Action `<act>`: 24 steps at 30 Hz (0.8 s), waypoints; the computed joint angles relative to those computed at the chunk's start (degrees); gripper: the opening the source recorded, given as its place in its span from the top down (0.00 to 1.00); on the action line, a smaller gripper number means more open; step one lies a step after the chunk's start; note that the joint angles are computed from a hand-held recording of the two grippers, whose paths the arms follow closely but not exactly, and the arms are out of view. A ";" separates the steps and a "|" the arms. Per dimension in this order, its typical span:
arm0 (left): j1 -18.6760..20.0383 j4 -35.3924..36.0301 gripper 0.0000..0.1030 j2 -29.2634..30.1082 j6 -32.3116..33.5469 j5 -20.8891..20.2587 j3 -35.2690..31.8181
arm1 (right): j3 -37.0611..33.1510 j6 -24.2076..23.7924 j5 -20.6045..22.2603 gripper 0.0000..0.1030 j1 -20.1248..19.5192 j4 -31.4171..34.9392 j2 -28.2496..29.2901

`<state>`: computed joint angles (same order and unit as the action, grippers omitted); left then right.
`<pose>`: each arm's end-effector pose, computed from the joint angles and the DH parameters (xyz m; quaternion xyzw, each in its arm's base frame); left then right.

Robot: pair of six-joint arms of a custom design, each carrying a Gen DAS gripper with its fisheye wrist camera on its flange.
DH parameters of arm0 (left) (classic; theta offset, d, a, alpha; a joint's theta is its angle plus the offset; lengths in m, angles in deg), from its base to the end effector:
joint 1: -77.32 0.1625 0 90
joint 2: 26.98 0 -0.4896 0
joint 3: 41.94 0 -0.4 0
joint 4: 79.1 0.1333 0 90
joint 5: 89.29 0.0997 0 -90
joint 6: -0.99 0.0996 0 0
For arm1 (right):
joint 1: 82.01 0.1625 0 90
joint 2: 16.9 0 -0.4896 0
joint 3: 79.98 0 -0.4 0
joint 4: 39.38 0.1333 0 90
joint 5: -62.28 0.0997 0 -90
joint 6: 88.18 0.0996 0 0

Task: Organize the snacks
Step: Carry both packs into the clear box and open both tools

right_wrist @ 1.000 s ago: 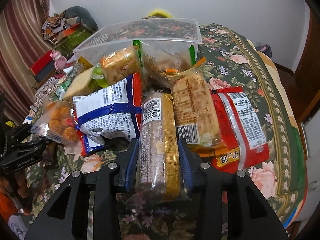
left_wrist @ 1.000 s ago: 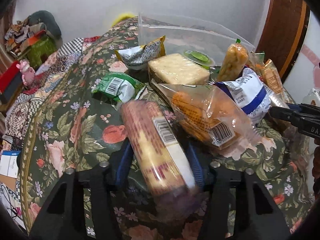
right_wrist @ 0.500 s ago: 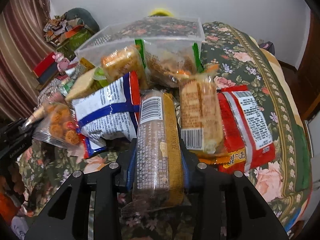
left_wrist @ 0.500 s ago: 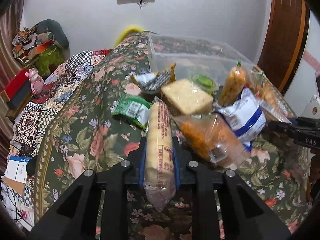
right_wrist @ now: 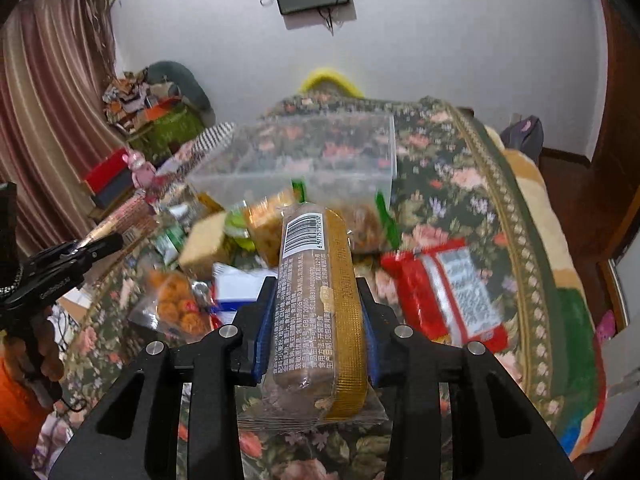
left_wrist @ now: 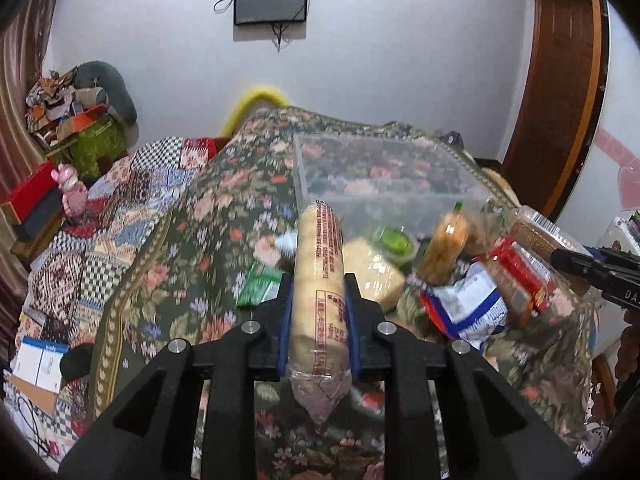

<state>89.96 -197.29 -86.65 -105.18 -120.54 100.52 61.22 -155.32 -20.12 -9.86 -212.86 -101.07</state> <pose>-0.2577 -0.2817 0.0771 0.0253 0.8060 -0.4480 0.3861 0.0166 -0.4263 0.2700 0.4188 -0.8765 0.2119 0.1066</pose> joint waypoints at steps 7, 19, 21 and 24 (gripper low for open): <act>2.55 -1.96 0.79 -2.09 5.86 4.94 -1.82 | -1.61 1.46 2.71 0.68 3.49 -3.11 1.48; 11.92 -20.68 0.79 -2.17 23.90 10.90 -2.70 | -6.00 6.13 1.76 0.67 8.96 -10.27 9.14; 13.38 -24.71 0.79 -1.38 27.68 11.26 -3.07 | -6.88 6.69 0.21 0.67 9.75 -12.07 11.35; 15.54 -30.53 0.79 0.17 33.54 11.61 -3.93 | -8.82 7.96 -1.90 0.67 10.71 -11.77 13.91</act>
